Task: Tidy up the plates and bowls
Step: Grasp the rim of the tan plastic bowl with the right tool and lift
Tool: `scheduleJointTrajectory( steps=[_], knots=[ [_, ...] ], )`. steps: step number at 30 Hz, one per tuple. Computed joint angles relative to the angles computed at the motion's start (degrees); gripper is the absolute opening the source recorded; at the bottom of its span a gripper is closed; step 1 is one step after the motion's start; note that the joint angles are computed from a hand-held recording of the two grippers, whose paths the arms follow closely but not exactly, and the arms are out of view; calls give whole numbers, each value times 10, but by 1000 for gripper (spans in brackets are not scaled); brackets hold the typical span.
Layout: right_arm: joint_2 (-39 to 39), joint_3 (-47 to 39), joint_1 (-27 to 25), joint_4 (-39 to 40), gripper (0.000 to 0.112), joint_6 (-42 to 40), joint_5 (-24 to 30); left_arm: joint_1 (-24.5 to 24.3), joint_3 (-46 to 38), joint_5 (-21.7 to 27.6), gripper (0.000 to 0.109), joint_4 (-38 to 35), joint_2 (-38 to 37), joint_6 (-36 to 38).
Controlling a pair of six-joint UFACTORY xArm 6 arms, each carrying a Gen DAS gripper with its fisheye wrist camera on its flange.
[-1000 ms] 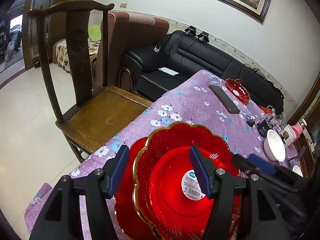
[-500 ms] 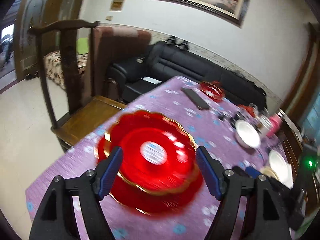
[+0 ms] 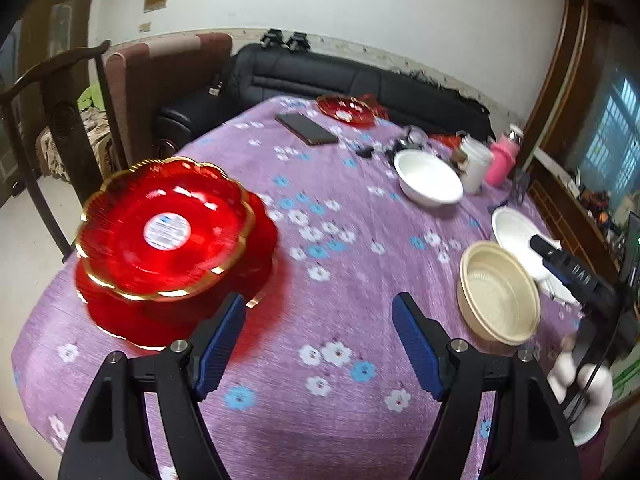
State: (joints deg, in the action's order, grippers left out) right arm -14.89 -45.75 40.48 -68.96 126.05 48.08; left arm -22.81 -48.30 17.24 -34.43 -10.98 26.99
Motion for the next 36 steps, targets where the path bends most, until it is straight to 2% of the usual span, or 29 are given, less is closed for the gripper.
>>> scheduleJointTrajectory(
  steps=[3, 8, 9, 10, 12, 13, 15, 21, 29, 33, 36],
  knots=[
    [-44, 52, -48, 13, 59, 20, -75, -14, -2, 2, 75, 43, 12, -36],
    [-29, 44, -54, 62, 58, -24, -80, -32, -13, 14, 75, 76, 32, -67],
    [-18, 36, -54, 72, 56, -38, -80, -34, -13, 14, 75, 79, 34, -67],
    [-4, 27, -56, 87, 47, -57, -90, -36, -14, 14, 75, 81, 35, -67],
    [13, 22, -55, 98, 38, -69, -100, -39, -15, 14, 75, 87, 36, -71],
    [22, 17, -58, 98, 29, -74, -117, -39, -15, 14, 75, 87, 36, -70],
    [31, 18, -62, 82, 20, -69, -151, -38, -18, 15, 75, 86, 38, -69],
    [76, -11, -71, 37, 21, -85, -257, -30, -26, 27, 75, 81, 43, -72],
    [84, -12, -73, 38, 21, -64, -249, -41, -46, 28, 75, 108, 55, -84],
    [89, -16, -74, 44, 21, -67, -249, -52, -80, 44, 75, 107, 87, -81],
    [92, -19, -72, 55, 21, -78, -244, -64, -101, 36, 75, 124, 115, -92]
  ],
)
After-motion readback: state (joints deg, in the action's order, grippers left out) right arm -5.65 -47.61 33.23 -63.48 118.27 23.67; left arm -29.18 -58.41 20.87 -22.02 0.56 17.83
